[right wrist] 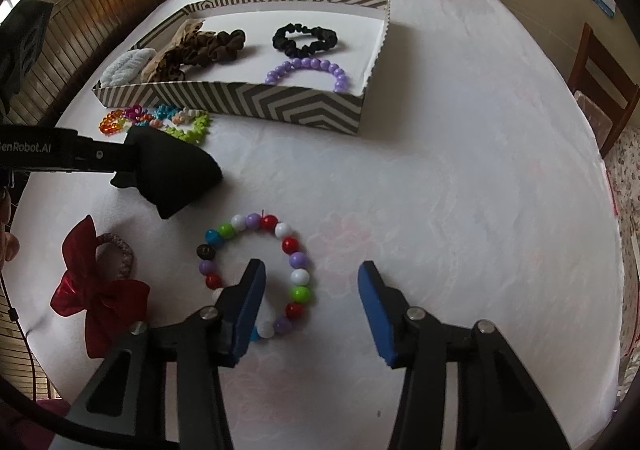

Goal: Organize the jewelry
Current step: 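Grasp the black fabric bow with the left tool while the right tool grasps the multicolour bead bracelet, then lower the black fabric bow into the box with the left tool while the right tool carries the bracelet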

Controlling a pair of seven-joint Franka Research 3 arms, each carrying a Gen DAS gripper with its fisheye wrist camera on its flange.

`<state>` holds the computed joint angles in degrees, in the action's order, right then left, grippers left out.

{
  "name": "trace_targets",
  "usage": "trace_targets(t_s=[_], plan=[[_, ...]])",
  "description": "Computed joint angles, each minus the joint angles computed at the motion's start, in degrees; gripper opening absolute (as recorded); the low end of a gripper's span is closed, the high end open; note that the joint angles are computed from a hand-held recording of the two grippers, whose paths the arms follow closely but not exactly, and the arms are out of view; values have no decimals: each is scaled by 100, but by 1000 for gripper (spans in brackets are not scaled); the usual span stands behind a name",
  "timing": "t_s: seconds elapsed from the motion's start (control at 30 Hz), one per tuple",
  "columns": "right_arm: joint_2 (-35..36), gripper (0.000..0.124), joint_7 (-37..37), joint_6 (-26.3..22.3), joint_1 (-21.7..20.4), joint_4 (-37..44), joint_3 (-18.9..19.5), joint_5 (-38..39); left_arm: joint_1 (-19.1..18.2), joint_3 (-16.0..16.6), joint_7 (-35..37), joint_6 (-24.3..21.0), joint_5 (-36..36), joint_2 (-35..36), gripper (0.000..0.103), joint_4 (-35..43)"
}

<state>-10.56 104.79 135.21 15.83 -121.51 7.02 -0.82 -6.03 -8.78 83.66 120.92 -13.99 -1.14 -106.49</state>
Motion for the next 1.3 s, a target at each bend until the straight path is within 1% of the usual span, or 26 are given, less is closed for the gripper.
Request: trace_targets(t_s=[0.13,0.17,0.23,0.27,0.3,0.33,0.4,0.43,0.5,0.6,0.77,0.93,1.17,1.3], plan=[[20,49,-21,1,6,17,0,-4,4,8,-15,19,-46,-30,38,-55],[24,47,-30,8,6,18,6,-36,8,13,-6,18,-66,-42,38,-71],[19,34,-35,13,3,8,28,-155,16,27,17,88,-162,-77,38,-140],[20,30,-41,13,3,9,31,-192,22,38,42,125,-214,-111,35,-191],[21,24,-65,16,6,10,26,-197,25,47,63,144,-245,-131,28,-222],[16,18,-112,36,11,0,8,-160,26,49,65,158,-203,-156,24,-252],[4,12,-219,82,19,-28,-20,-83,25,60,107,205,-176,-209,8,-313],[0,10,-259,98,19,-40,-25,-60,23,69,152,194,-196,-197,4,-302],[-7,10,-340,122,21,-54,-41,20,35,94,232,178,-294,-212,0,-317],[-49,10,-453,130,19,-64,-84,238,51,138,357,213,-506,-336,0,-409],[-195,10,-526,218,-35,-21,-93,370,33,223,611,208,-824,-552,0,-451],[-295,10,-623,322,-69,124,-116,560,6,277,745,209,-943,-741,0,-375],[-302,10,-745,411,-101,448,-101,642,-15,352,905,187,-910,-790,0,108],[-179,10,-880,428,-89,743,-115,710,22,381,1012,211,-844,-758,0,406]])
